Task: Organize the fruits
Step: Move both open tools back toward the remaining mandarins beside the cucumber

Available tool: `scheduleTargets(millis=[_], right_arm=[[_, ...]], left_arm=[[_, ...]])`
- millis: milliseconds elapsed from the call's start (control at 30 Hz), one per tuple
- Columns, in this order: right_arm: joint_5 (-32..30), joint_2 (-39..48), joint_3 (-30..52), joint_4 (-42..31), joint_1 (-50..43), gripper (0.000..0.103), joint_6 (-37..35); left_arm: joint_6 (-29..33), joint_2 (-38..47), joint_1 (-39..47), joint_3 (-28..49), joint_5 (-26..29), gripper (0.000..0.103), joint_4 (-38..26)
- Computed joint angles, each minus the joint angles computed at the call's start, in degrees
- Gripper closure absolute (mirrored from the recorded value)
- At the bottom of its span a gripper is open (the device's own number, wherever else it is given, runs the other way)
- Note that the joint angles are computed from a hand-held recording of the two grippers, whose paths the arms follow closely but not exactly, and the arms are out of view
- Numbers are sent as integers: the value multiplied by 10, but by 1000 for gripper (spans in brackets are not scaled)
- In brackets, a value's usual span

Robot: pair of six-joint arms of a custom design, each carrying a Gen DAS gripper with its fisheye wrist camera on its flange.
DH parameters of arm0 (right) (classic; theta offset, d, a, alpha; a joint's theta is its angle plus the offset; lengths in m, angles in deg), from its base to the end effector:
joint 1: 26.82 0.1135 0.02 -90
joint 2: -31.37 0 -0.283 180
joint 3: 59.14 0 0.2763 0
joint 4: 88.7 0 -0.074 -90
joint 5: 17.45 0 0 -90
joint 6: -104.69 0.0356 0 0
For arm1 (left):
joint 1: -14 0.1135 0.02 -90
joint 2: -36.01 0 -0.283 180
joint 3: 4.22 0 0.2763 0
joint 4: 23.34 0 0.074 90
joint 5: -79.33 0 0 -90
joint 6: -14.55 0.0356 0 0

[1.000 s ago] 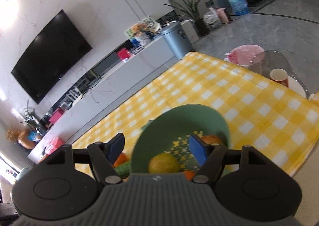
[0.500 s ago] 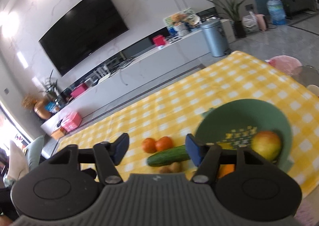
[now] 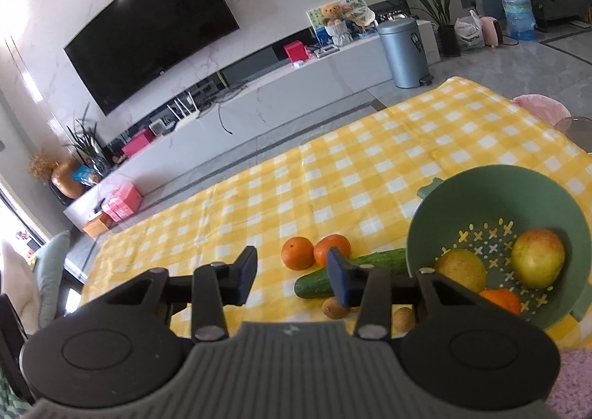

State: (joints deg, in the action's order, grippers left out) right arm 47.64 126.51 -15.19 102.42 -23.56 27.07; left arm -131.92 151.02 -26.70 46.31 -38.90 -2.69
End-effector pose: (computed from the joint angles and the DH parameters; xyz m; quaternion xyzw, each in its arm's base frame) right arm 0.2985 0.0320 0.1116 -0.0204 0.8897 0.2498 0.3817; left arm 0.2647 -0.2055 0.0477 -0.2171 0.8706 -0.1368 0.4198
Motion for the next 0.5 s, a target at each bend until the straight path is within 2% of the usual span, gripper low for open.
scheduleTargets(millis=[67,100,167,200,300,400,433,467,500], right_arm=[[19,24,17,0,17,66,6],[26,38,26,0,23,69,10],[42,72,51,-5,38,79,22],[45,90,67,-12,43,80,27],[48,136,110,-33,55,80,50],[62,180,165,-62,72,79,52],[74,194,190,-85,79,75,44],[88,209,217,-111,87,67,34],[102,221,236,-120,93,67,32]], left_arm=[[-15,22,19,0,34,14,22],[-21,28,24,5,44,14,11],[-22,37,26,15,41,15,-16],[-20,41,25,16,32,15,-17],[-29,50,33,12,41,15,-8],[-39,59,43,-3,63,16,34],[-41,61,44,-6,67,16,42],[-40,65,48,-4,70,16,44],[-40,66,49,-2,72,16,41]])
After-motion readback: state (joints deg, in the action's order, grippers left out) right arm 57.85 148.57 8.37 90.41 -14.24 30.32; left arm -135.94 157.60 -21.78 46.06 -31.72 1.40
